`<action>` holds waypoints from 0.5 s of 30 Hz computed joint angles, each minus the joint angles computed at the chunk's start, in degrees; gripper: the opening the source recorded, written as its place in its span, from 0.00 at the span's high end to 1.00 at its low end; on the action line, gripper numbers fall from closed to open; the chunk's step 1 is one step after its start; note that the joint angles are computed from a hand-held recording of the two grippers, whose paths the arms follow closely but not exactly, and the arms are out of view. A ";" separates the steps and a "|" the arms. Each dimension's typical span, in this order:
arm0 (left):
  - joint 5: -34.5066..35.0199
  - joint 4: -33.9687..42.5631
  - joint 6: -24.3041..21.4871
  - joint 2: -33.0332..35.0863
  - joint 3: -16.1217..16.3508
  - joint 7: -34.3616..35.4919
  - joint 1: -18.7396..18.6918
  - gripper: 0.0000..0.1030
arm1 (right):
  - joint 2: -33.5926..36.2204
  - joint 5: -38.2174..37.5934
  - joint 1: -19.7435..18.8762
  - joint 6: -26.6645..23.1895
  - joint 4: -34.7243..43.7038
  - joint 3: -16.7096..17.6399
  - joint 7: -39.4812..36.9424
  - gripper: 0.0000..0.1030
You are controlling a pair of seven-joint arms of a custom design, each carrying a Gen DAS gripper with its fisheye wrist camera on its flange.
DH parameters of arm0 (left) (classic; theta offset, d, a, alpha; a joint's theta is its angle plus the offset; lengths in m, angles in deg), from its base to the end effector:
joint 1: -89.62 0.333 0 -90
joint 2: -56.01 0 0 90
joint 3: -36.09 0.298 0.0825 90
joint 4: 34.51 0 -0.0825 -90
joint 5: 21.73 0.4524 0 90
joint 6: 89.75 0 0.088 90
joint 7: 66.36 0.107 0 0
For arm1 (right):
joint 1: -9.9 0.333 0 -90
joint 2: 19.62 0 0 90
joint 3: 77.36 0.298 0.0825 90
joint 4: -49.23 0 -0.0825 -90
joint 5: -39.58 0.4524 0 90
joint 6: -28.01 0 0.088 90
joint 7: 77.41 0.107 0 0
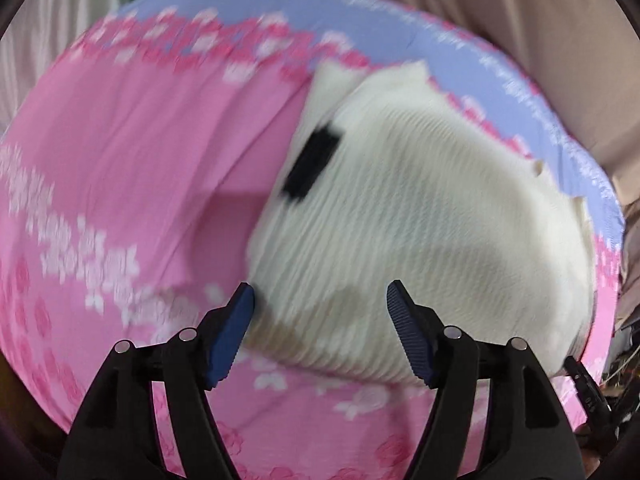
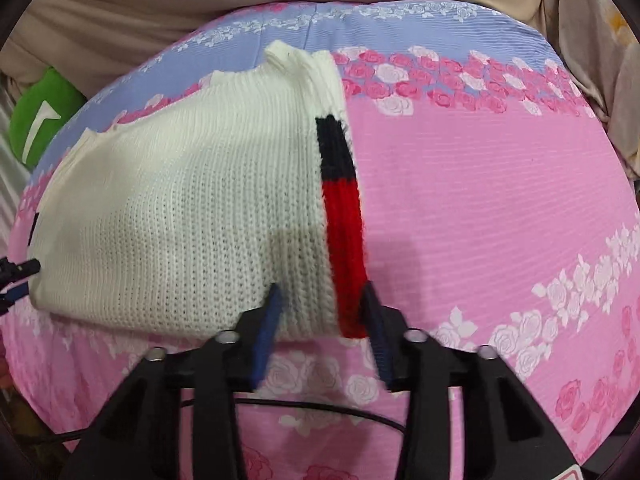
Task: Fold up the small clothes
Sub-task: 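Lift the hem and fold it up toward the collar with both tools, then release the hem and open both tools above the folded sweater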
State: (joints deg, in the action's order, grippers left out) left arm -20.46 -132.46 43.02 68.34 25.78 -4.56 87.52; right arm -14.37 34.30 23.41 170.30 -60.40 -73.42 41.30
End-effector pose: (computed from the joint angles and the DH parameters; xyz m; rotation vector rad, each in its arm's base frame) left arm 0.7040 -0.1463 0.4642 -2.3468 1.7753 -0.5476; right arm 0.6507 0.2039 0.4524 -1.7741 2.0399 -0.3314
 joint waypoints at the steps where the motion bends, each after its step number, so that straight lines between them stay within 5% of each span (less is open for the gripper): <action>1: 0.62 -0.07 -0.78 0.02 0.11 -0.42 -0.14 0.48 | -0.22 -0.05 -0.02 0.00 0.00 -0.04 0.15 0.91; 3: 1.10 0.57 -2.66 0.22 0.17 -0.20 -0.16 0.85 | -2.03 0.53 -0.19 2.85 -1.72 -0.20 0.91 0.92; 6: -0.73 -0.34 -2.65 -1.20 0.15 1.46 0.62 0.90 | -6.65 -2.52 -0.30 6.71 -5.45 -0.88 3.58 0.93; 11: 1.99 -1.86 -3.86 -1.03 0.59 1.75 0.03 0.90 | -3.25 1.22 -0.44 -2.98 -4.60 -1.50 -1.51 0.94; 15: 2.12 -1.15 -5.54 -2.21 0.46 0.95 -0.26 0.87 | -5.25 1.05 -0.53 -1.68 -4.31 -1.28 1.96 0.91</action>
